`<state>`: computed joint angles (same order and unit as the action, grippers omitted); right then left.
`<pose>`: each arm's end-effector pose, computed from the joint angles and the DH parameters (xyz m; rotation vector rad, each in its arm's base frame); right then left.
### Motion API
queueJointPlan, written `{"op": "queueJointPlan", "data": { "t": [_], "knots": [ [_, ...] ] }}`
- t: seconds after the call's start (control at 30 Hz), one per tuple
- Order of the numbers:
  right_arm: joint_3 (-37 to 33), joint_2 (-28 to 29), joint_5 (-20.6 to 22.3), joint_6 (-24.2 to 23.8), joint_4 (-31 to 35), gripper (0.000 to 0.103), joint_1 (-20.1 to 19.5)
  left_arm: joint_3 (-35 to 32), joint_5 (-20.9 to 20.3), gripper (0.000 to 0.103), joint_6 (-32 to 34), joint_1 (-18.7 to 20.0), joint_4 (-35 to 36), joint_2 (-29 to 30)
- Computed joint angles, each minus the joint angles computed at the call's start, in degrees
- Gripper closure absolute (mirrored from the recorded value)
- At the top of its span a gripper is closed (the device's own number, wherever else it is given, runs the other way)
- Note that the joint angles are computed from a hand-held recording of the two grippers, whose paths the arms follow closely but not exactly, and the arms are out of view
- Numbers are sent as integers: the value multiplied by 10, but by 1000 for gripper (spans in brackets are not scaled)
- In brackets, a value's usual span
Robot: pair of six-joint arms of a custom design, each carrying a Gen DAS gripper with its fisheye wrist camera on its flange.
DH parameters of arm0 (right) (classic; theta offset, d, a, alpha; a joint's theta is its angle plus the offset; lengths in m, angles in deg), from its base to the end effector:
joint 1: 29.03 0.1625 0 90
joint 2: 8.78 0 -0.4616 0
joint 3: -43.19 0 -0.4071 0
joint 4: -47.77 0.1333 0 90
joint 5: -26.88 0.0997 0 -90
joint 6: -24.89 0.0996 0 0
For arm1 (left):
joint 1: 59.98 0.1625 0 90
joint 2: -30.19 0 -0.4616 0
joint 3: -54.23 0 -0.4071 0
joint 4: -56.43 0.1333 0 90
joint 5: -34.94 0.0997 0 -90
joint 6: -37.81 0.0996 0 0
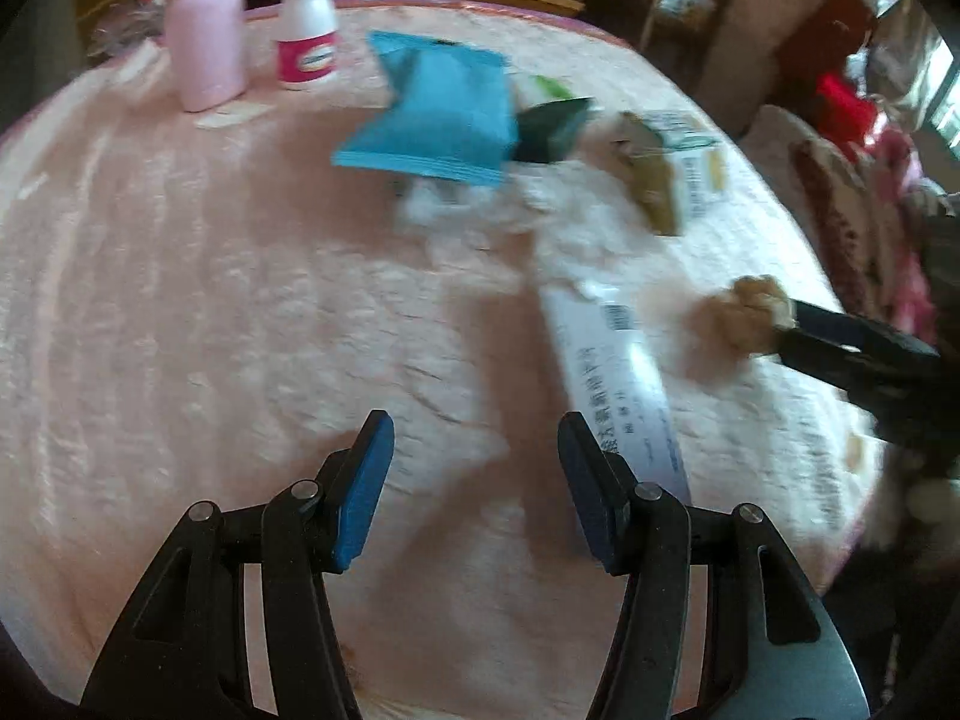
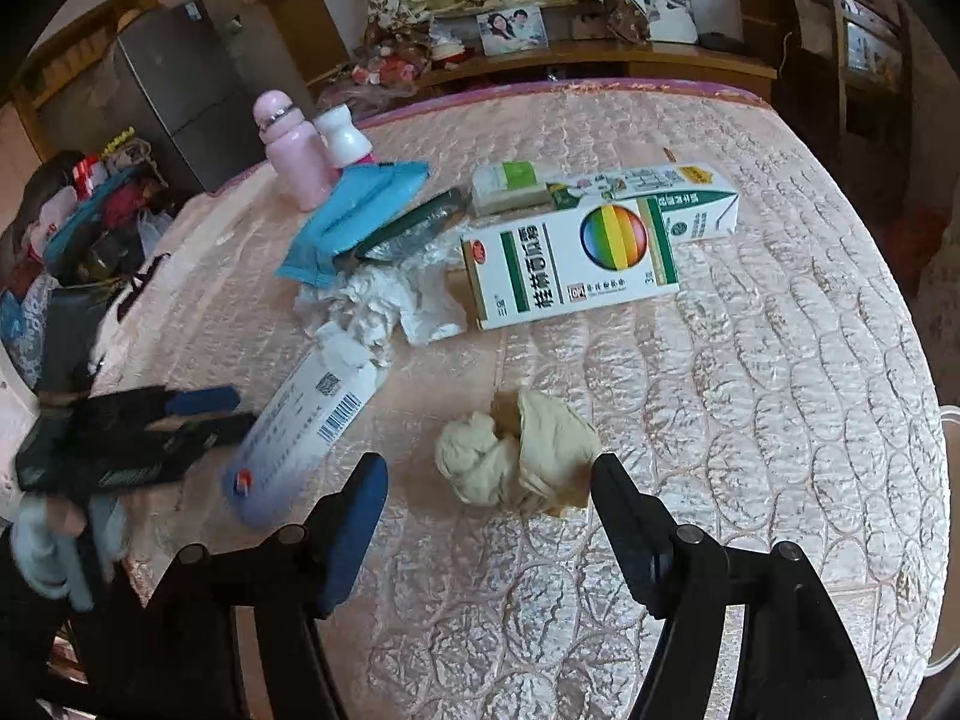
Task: Collect trash
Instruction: 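Grasp the white medicine box with the left tool while the right tool grasps the beige tissue, then carry both items over the white bucket and open both tools to drop them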
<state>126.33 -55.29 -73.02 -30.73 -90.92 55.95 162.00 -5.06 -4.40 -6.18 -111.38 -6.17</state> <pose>0.0490 -0.7696 0.1794 1.2085 -2.6184 0.1369 -0.1898 -0.6142 -0.0022 -0.1889 2.4014 -0.8141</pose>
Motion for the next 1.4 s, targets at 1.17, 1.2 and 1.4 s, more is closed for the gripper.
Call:
{"op": "queueJointPlan", "data": {
  "t": [1.17, 1.2, 1.4],
  "knots": [
    [-126, -42, 77, 37, 60, 70, -70, -306, 35, 56, 47, -53, 131, 180],
    [-133, -43, 76, 42, 61, 70, -73, -319, 29, 56, 58, -53, 130, 186],
    [-182, -39, 66, 62, 59, 70, -93, -466, -5, 56, 144, -56, 145, 265]
  ]
}}
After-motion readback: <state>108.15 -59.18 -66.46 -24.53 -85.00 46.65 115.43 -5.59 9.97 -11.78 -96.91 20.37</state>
